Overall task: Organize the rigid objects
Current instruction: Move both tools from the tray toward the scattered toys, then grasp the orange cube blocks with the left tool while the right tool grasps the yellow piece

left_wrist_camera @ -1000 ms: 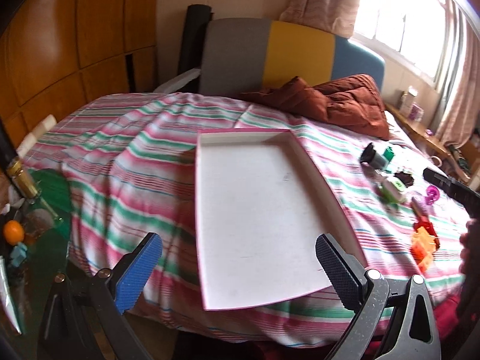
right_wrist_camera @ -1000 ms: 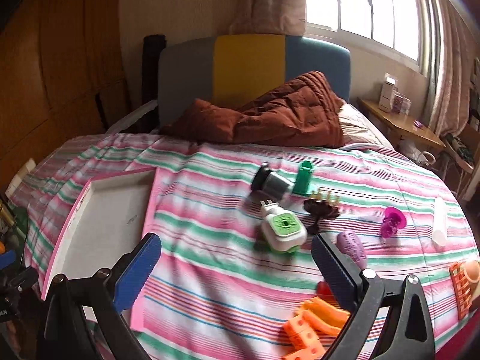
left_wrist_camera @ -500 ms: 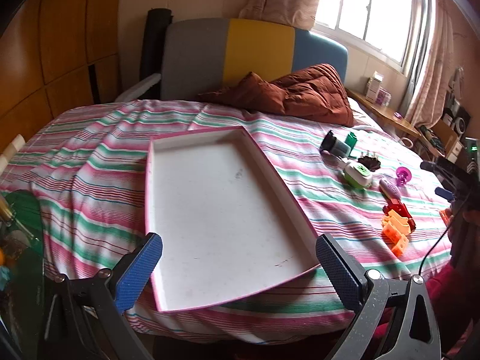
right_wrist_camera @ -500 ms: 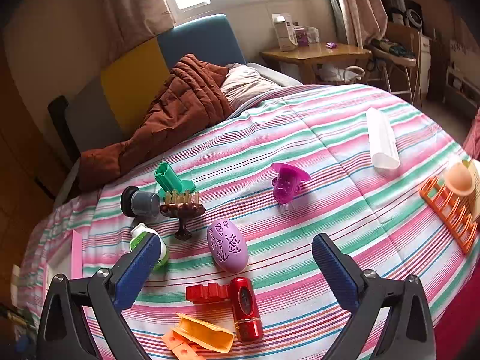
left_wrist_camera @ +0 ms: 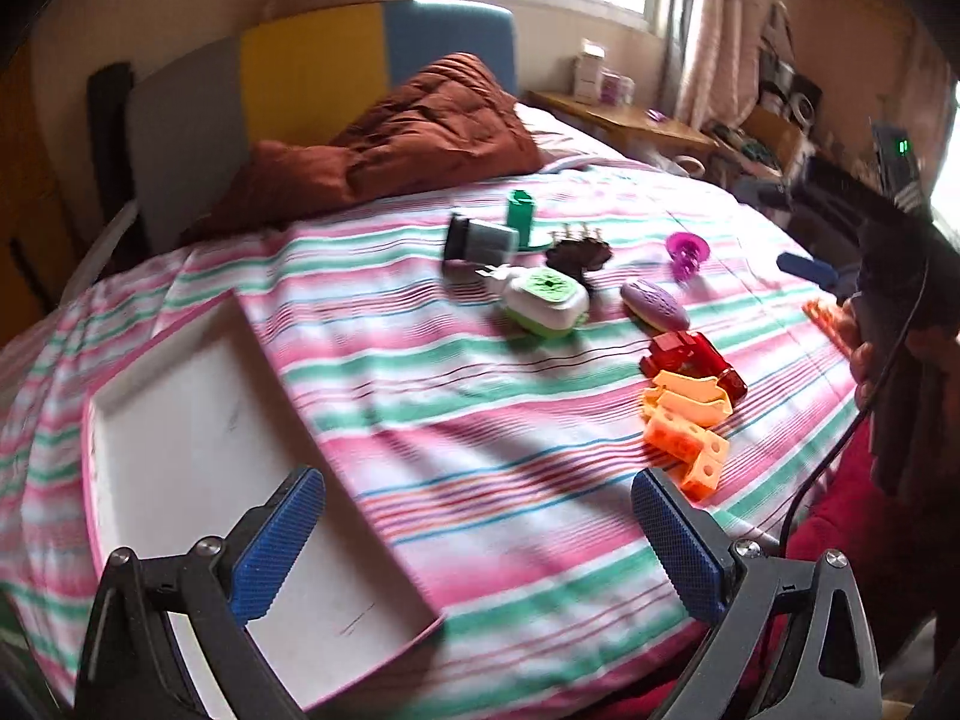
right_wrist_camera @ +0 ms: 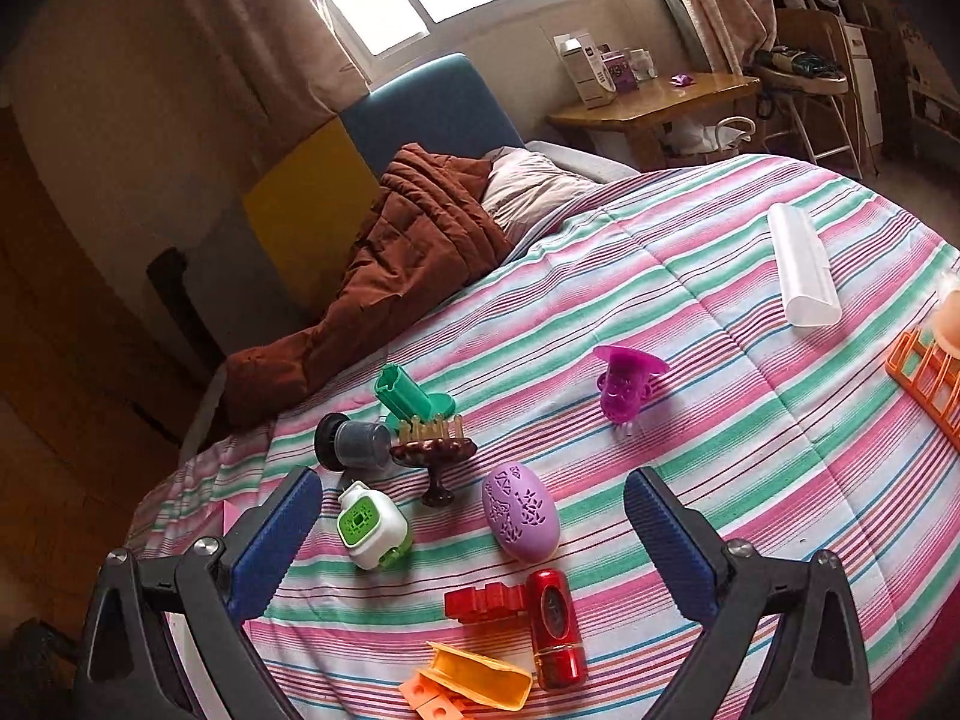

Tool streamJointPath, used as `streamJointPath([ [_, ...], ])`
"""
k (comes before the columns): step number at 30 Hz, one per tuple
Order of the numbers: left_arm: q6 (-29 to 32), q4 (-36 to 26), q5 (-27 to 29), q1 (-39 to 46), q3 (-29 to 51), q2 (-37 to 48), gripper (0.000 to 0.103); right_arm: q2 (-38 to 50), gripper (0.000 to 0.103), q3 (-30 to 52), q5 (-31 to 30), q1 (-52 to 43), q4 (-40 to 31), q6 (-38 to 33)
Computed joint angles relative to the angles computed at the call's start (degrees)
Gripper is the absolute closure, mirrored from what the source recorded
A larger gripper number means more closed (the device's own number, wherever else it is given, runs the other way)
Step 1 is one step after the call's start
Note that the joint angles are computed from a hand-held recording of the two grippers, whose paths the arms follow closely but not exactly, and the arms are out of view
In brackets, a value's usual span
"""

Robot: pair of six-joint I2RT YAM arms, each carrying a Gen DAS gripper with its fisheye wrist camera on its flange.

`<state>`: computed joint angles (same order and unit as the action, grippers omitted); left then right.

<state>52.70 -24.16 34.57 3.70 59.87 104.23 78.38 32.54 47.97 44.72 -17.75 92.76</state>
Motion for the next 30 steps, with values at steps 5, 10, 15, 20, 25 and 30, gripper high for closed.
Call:
streamJointPath([
  [5, 4.38, -0.53, -0.96, -7.56, -3.3, -0.29, 0.0, -1.39, 0.0, -1.47, -0.54, -0.47, 0.87, 1.0],
  [10, 11.06, -2.38, -2.43, -14.32, -4.61, 1.58, 0.0, -3.06, 0.0, -2.62, 0.3, -0.15, 0.47, 2.58],
  [15, 11.98, -0.52, -6.12, -19.43, -5.01, 5.15, 0.003, -4.3, 0.0, -3.84, 0.32, -0.32, 0.87, 3.54],
  [20, 4.79, 1.48, -6.54, -20.78, -4.41, 8.3, 0.03, -5.15, 0.0, -4.66, 0.23, -0.77, 1.34, 3.74],
  [25, 1.2, 4.0, -4.44, -19.47, -5.16, 7.96, 0.075, -4.99, 0.0, -5.19, -1.05, -1.7, 2.4, 3.31],
  [30, 0.99, 3.68, -2.71, -16.19, -4.29, 8.91, 0.075, -3.49, 0.0, -4.62, -3.3, -2.75, 3.75, 1.19],
])
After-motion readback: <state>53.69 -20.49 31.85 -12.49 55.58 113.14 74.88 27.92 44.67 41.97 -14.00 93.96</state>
